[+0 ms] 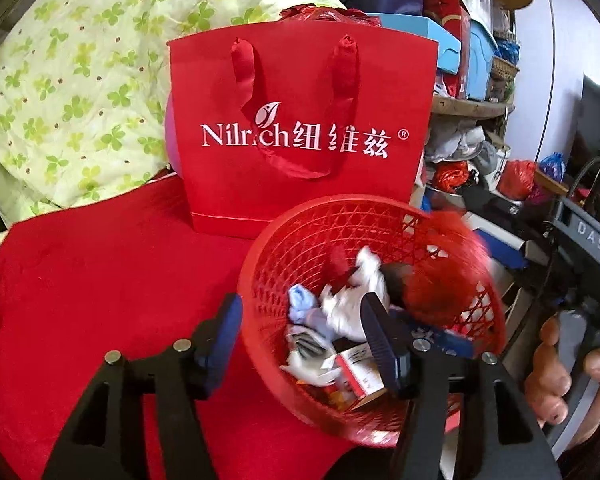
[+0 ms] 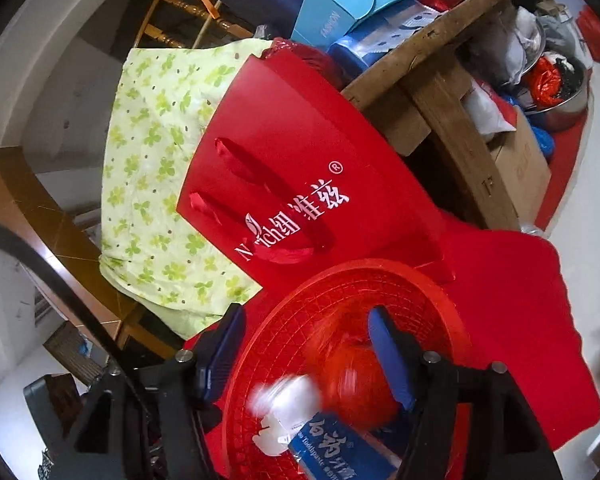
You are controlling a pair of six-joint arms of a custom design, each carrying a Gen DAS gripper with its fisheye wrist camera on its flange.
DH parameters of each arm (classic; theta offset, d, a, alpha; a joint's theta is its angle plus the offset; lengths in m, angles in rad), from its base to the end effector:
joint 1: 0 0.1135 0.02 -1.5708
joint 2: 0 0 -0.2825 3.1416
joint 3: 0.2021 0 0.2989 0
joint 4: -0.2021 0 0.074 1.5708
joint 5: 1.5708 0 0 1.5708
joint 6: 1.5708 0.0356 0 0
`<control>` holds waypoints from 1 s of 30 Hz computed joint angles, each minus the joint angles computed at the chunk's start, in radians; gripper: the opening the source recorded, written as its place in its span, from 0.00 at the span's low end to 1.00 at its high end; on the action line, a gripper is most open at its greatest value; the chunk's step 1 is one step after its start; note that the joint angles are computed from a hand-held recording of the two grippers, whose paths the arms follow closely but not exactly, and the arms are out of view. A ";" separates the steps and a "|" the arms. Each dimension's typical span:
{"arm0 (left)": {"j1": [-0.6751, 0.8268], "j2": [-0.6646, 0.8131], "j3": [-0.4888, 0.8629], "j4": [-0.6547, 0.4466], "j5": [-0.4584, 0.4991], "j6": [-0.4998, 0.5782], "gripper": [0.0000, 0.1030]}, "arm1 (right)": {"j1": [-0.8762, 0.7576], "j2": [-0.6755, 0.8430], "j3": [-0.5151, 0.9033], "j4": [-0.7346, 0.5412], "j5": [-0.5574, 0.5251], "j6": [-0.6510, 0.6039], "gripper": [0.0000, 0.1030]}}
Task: Collect trash
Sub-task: 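Open the left tool to drop the tissue while the right tool drops the wrapper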
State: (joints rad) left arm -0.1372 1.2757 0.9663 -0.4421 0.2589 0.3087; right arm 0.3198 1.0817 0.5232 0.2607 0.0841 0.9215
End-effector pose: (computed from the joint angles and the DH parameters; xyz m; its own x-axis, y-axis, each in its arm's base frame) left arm 0.3100 -0.0520 0.2778 -0.5479 0.3721 -0.7492 0.5080 0.8596 0.0555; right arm 0.2592 0.0827 0.2265 -0.3572 0.7178 -0.5976 0.0786 0.6607 0.7466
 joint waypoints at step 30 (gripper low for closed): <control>0.552 -0.308 -0.148 0.039 0.137 0.138 0.83 | 0.711 -0.014 0.270 -0.307 0.718 -0.348 0.66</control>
